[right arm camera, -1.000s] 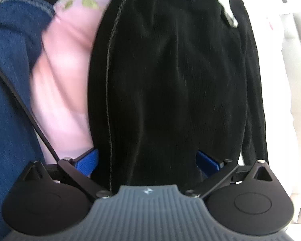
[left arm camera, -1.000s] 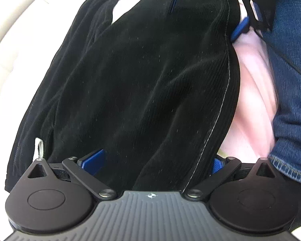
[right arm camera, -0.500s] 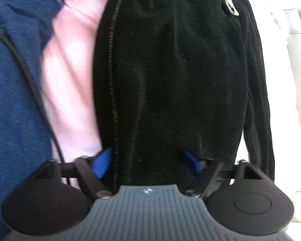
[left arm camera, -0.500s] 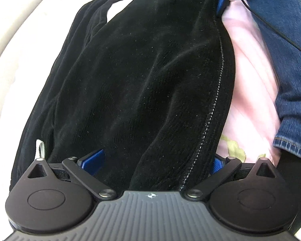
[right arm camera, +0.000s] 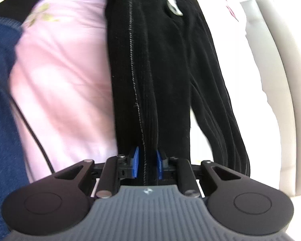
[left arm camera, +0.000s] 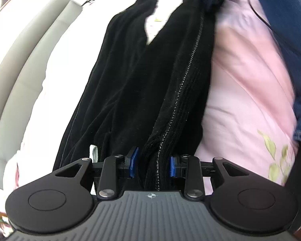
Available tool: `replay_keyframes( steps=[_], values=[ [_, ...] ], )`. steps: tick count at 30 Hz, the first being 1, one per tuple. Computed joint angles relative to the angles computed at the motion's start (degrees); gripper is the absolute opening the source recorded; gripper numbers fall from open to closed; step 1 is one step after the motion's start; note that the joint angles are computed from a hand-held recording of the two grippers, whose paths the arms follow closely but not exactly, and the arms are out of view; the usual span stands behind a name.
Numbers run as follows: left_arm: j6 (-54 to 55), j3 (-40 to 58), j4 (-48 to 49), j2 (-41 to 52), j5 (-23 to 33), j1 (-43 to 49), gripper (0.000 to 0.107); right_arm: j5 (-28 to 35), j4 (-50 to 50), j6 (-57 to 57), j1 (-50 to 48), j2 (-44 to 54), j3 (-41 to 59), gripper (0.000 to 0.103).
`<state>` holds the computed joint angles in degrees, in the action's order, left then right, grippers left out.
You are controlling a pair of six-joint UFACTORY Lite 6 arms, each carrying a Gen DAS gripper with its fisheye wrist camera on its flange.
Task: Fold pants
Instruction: 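Lift the cuffs with both grippers, raising the legs off the duvet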
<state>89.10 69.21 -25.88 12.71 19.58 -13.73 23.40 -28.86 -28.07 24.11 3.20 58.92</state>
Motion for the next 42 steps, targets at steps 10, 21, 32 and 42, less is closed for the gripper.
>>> replay_keyframes(
  steps=[10, 21, 32, 42],
  values=[
    [-8.02, 8.37, -0.01, 5.46, 4.18, 1.26, 0.034, 3.54, 18.42, -15.25, -2.50, 3.96, 1.90, 0.091],
    [-1.76, 7.60, -7.30, 4.72, 6.11, 3.85, 0.034, 4.53, 2.26, -5.73, -12.30, 8.17, 3.78, 0.028],
    [1.65, -6.89, -1.23, -1.62, -0.61, 4.52, 0.060, -1.02, 9.26, -12.53, -21.35, 6.38, 0.81, 0.010],
    [-3.47, -3.53, 3.44, 1.08, 3.36, 9.78, 0.030, 1.52, 14.76, -22.73, -28.31, 8.50, 3.13, 0.037]
  ],
)
